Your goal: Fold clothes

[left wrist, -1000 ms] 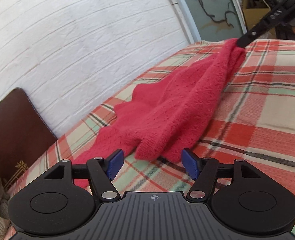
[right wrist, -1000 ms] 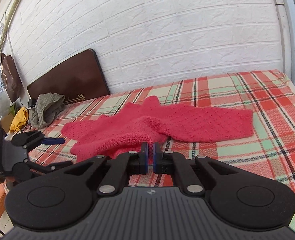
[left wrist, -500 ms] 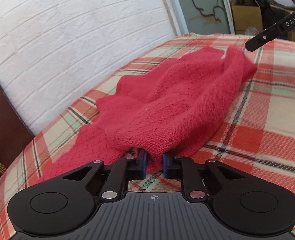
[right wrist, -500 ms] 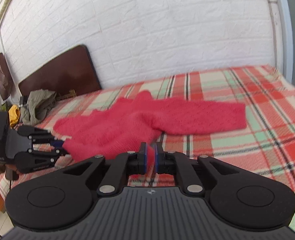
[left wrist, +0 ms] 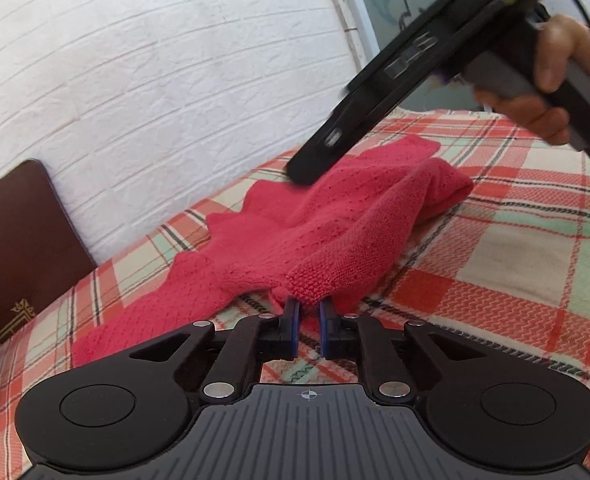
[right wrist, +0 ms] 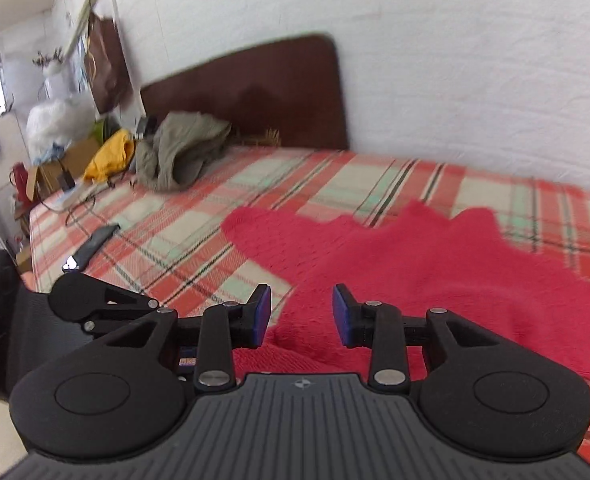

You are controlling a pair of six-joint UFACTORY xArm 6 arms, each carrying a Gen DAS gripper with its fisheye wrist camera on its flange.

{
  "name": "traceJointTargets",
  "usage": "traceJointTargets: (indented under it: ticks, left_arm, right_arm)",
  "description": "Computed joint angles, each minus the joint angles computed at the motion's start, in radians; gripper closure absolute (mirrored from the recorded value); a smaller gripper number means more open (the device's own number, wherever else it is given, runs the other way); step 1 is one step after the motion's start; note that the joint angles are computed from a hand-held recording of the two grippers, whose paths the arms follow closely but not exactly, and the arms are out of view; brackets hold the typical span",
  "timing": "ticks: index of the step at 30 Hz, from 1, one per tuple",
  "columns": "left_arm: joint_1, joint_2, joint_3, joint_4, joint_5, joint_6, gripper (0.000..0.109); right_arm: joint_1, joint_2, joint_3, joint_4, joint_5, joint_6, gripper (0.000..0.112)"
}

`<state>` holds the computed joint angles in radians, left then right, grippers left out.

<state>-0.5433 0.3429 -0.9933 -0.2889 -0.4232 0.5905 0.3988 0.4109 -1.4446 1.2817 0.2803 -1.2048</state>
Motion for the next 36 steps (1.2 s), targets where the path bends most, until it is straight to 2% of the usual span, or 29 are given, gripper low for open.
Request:
traceJointTargets:
  ticks: [3, 6, 9, 10, 12, 13, 14, 15, 16, 17, 18, 19, 21, 27, 30, 32, 33, 36]
  left_arm:
    - [0.001, 0.025, -0.026, -0.013, -0.006, 0.016, 0.105]
    - [-0.014, 0.053, -0.053, -0.06, -0.026, 0.089, 0.106]
    - [-0.036, 0.08, -0.083, -0.141, -0.041, 0.188, 0.105]
    - [-0.043, 0.091, -0.091, -0.166, -0.06, 0.221, 0.105]
    - [-0.049, 0.103, -0.106, -0.201, -0.07, 0.255, 0.093]
    - [-0.051, 0.108, -0.113, -0.218, -0.074, 0.271, 0.091]
    - [-0.053, 0.113, -0.121, -0.234, -0.077, 0.286, 0.079]
    - [-0.054, 0.12, -0.131, -0.247, -0.078, 0.298, 0.061]
    - [-0.054, 0.128, -0.142, -0.258, -0.079, 0.31, 0.06]
    - [-0.048, 0.13, -0.15, -0.246, -0.063, 0.31, 0.072]
    - [-0.042, 0.131, -0.156, -0.228, -0.044, 0.305, 0.093]
    - [-0.039, 0.13, -0.162, -0.223, -0.023, 0.309, 0.104]
    - [-0.048, 0.125, -0.165, -0.251, -0.007, 0.35, 0.107]
    - [-0.09, 0.092, -0.12, -0.374, -0.049, 0.485, 0.108]
    - [-0.099, 0.084, -0.101, -0.407, -0.073, 0.506, 0.108]
    - [-0.102, 0.085, -0.096, -0.414, -0.088, 0.508, 0.108]
    - [-0.105, 0.086, -0.095, -0.422, -0.094, 0.515, 0.108]
    - [-0.11, 0.087, -0.089, -0.438, -0.11, 0.523, 0.108]
  right_arm:
    - [0.016, 0.082, -0.078, -0.298, -0.015, 0.288, 0.074]
    - [0.017, 0.132, -0.133, -0.467, 0.018, 0.432, 0.072]
    - [0.008, 0.186, -0.189, -0.683, 0.053, 0.634, 0.072]
    - [0.002, 0.206, -0.213, -0.686, 0.076, 0.659, 0.072]
    - [-0.011, 0.226, -0.246, -0.64, 0.116, 0.684, 0.071]
    - [-0.018, 0.23, -0.257, -0.602, 0.129, 0.686, 0.071]
    - [-0.023, 0.235, -0.266, -0.572, 0.14, 0.687, 0.072]
    - [-0.03, 0.237, -0.274, -0.54, 0.154, 0.69, 0.071]
    - [-0.034, 0.241, -0.281, -0.525, 0.163, 0.7, 0.072]
    - [-0.038, 0.244, -0.286, -0.517, 0.17, 0.712, 0.071]
    - [-0.041, 0.247, -0.294, -0.52, 0.177, 0.726, 0.071]
    - [-0.043, 0.249, -0.298, -0.522, 0.183, 0.731, 0.071]
    - [-0.042, 0.253, -0.307, -0.535, 0.196, 0.739, 0.071]
    - [-0.039, 0.287, -0.363, -0.658, 0.253, 0.789, 0.071]
    - [-0.041, 0.303, -0.395, -0.688, 0.283, 0.8, 0.073]
    - [-0.039, 0.302, -0.399, -0.712, 0.288, 0.786, 0.087]
    - [-0.037, 0.301, -0.398, -0.724, 0.285, 0.782, 0.108]
    - [-0.046, 0.27, -0.366, -0.629, 0.247, 0.73, 0.108]
